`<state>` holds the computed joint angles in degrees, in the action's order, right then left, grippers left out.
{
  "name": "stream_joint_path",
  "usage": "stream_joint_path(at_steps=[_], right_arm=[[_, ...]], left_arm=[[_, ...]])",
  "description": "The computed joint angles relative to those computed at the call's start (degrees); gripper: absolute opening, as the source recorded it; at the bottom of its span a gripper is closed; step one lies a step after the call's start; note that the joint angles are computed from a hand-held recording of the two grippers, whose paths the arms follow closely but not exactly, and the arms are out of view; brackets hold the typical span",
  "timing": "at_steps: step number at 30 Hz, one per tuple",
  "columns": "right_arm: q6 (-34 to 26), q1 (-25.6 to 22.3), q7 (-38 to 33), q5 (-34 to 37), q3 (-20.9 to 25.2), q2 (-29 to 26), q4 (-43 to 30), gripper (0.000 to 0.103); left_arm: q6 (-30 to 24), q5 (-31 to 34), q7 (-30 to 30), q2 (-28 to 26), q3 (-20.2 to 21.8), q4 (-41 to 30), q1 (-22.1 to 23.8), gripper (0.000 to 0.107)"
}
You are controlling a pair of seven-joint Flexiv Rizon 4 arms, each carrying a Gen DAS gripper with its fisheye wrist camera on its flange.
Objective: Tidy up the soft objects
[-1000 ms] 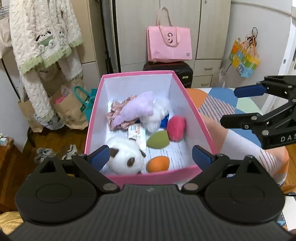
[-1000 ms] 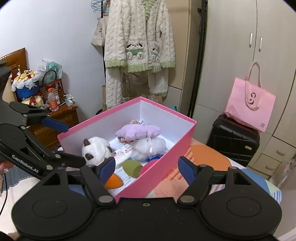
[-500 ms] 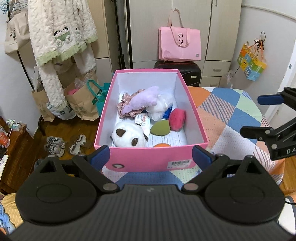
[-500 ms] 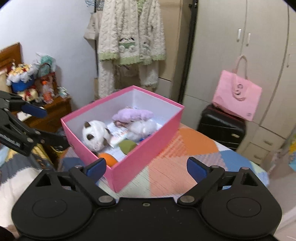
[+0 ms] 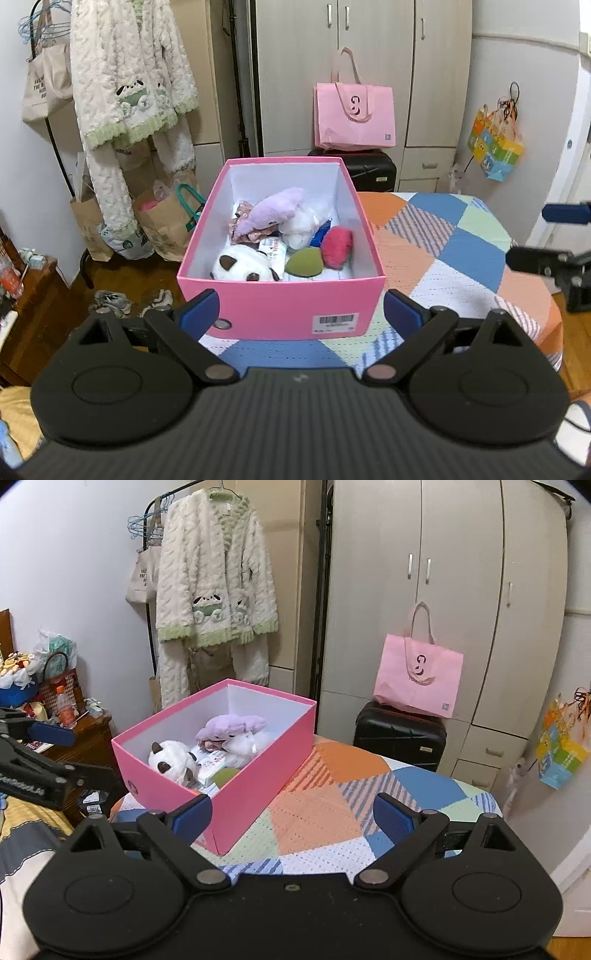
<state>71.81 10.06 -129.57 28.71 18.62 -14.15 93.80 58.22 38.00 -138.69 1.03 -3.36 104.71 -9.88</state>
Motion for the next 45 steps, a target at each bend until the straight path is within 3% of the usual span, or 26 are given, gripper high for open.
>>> stream_joint_path(at_steps=[10, 17, 21, 25, 29, 35, 37, 41, 45], right_arm=[[6.4, 0.1, 2.6, 2.1, 0.8, -0.8, 2.6, 0.096], [12.5, 2.2, 12.4, -5.1, -0.7, -1.3, 6.9, 0.096], [20.4, 8.6, 23.7, -14.6, -8.0, -0.4, 13.0, 0.096], [22.8, 9.1, 29.3, -17.4, -9.4, -0.2, 15.0, 0.096], [26.3, 18.4, 38.5, -24.6, -21.4, 1.0, 19.7, 0.096], [28.1, 19.1, 42.9, -29.0, -23.3, 1.6, 21.7, 0.096], [29.2, 21.7, 44.8, -30.8, -26.5, 2.0, 22.9, 0.097], [31.1, 30.9, 48.2, -33.7, -37.4, 2.9, 26.0, 0.097], [31.6, 31.1, 50.4, -35.6, -38.0, 3.1, 26.7, 0.097]], left_arm=[[-1.3, 10.7, -11.2, -1.2, -1.2, -2.1, -1.6, 0.097], [-0.1, 13.8, -13.7, -2.8, -0.6, -2.8, -3.4, 0.097], [0.1, 16.2, -16.0, -3.1, -0.3, -3.1, -4.4, 0.097], [2.6, 16.2, -17.1, -3.2, 0.3, -2.3, -4.4, 0.097], [2.8, 16.0, -18.0, -3.4, 0.5, -2.1, -4.5, 0.097], [2.4, 16.7, -19.1, -3.4, 0.6, -2.3, -4.7, 0.097], [1.9, 18.0, -20.3, -3.2, 0.5, -2.3, -5.0, 0.097], [0.7, 21.4, -23.8, -2.7, 0.0, -2.3, -5.5, 0.097], [-0.4, 23.0, -25.5, -2.5, -0.4, -2.2, -5.6, 0.096]])
